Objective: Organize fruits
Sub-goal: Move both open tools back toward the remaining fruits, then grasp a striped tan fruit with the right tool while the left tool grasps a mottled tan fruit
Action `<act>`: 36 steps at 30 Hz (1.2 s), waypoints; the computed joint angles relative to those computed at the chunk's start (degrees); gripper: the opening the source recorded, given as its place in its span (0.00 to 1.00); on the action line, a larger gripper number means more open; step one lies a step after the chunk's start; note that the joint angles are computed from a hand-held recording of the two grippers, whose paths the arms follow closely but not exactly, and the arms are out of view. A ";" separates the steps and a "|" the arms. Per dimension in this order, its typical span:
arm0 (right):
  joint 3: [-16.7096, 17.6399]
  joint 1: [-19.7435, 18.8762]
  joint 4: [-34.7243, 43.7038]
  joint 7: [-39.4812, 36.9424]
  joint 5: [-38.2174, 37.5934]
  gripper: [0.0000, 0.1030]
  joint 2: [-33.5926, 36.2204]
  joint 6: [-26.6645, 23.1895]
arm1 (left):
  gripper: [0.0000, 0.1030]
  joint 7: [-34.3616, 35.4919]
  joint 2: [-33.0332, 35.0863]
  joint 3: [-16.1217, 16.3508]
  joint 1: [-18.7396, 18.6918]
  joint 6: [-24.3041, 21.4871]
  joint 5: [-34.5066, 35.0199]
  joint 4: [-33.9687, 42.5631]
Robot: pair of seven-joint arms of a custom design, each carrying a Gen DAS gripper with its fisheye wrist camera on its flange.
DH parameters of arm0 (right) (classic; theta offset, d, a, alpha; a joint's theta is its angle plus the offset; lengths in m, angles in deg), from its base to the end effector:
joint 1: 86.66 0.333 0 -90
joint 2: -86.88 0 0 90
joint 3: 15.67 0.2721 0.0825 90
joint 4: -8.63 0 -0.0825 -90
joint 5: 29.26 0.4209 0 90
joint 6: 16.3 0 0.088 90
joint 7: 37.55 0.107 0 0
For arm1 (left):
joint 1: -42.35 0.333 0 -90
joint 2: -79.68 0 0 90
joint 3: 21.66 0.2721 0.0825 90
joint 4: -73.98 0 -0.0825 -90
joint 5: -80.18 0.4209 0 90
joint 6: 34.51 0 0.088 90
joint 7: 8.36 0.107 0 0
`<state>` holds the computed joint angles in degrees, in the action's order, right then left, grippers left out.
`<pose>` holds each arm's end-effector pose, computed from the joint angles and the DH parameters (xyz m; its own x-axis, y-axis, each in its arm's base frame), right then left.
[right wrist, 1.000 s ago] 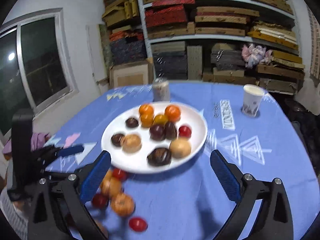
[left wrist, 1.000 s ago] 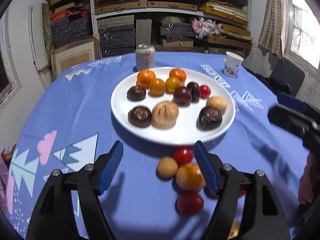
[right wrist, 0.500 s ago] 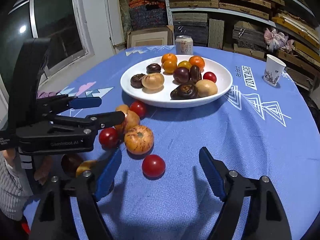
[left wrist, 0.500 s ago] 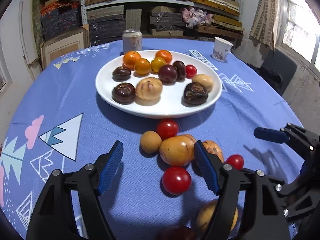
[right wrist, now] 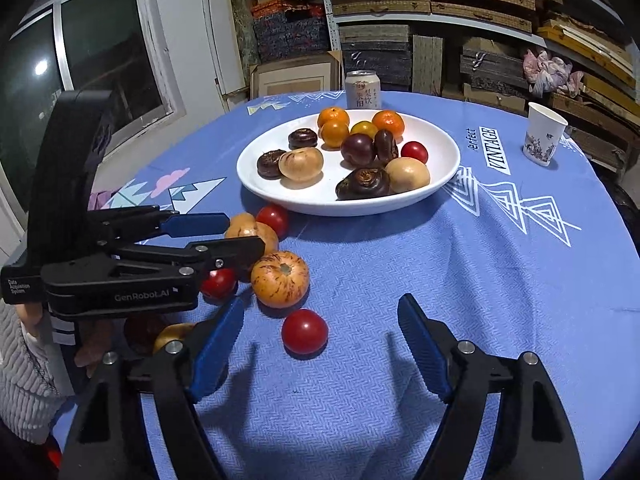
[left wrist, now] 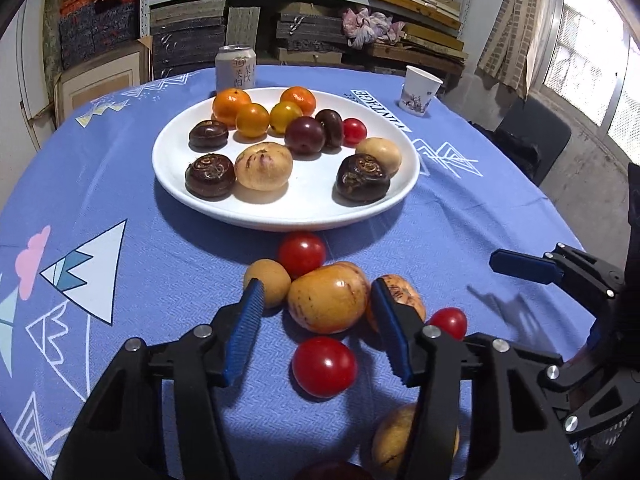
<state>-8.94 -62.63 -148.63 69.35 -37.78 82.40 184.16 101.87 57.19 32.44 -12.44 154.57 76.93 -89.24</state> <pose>0.3901 0.2519 0.2662 0.4473 -0.8834 -0.1397 -0.6551 -0.2173 -0.7237 0.4348 -0.0360 0.2704 -0.2686 -0.9566 0.1130 -0.7341 0.1274 -0.6669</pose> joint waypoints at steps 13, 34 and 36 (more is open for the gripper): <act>-2.51 -0.58 -1.73 4.46 -1.61 0.78 -1.88 3.32 | 0.60 9.01 -7.70 8.26 -7.29 -5.00 -2.09 -0.14; -3.42 -3.08 -1.98 10.30 -7.12 0.78 -2.33 4.65 | 0.45 12.65 0.51 -2.85 -1.00 -6.57 -9.24 1.67; -3.29 -3.16 -1.81 10.13 -7.23 0.78 -2.25 3.97 | 0.42 13.85 -0.42 -1.21 -2.20 -6.82 -11.19 1.84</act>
